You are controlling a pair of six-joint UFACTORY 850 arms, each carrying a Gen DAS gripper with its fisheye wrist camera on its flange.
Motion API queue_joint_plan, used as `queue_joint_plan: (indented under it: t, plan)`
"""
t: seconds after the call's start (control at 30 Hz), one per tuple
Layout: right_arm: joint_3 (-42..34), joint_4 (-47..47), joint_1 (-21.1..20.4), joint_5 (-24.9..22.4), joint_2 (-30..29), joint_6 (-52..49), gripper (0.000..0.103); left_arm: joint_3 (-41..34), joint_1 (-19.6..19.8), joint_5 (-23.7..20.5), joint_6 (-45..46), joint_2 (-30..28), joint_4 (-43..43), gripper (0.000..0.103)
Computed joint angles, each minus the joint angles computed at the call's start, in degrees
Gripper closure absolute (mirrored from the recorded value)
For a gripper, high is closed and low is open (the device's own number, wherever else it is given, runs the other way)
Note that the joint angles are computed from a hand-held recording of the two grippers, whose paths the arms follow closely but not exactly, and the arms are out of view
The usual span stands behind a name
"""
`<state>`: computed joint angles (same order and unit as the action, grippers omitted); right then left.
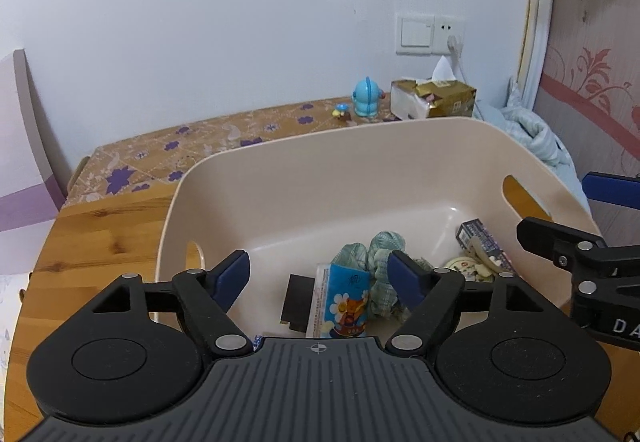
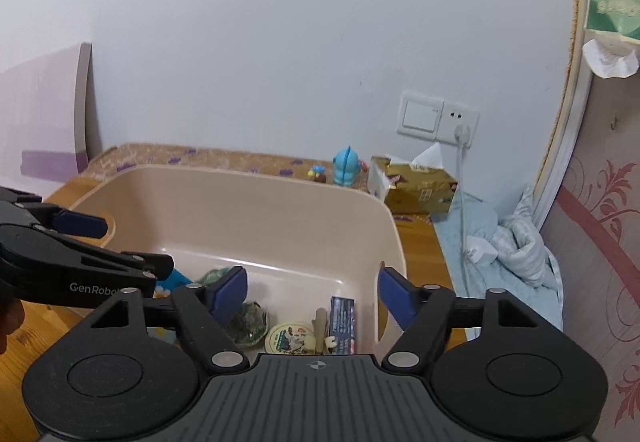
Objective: Organize objects
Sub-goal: 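Carry tissue pack and bunny over the bin and open both tools to release them, then withdraw both tools from the bin toward the last two boxes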
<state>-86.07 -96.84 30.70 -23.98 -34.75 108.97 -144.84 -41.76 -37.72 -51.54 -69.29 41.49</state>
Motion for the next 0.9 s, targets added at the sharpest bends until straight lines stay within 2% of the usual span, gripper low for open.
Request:
queue_joint_plan:
  t: [0.2,0.4,0.9]
  plan:
    - [3.22,-4.91,0.83,-1.43,2.75,4.84,0.014,11.27,-1.22,2.72,-10.32,6.69,10.07,0.023]
    - [6.13,-7.82,1.61,-2.29,5.04,8.26,0.007,19.19,-1.79,4.55,-18.15,11.62,16.22,0.023]
    - [11.10,-5.52,3.22,-2.33,7.75,8.15,0.001,33.21,-3.25,5.14,-31.06,19.51,25.76,0.023]
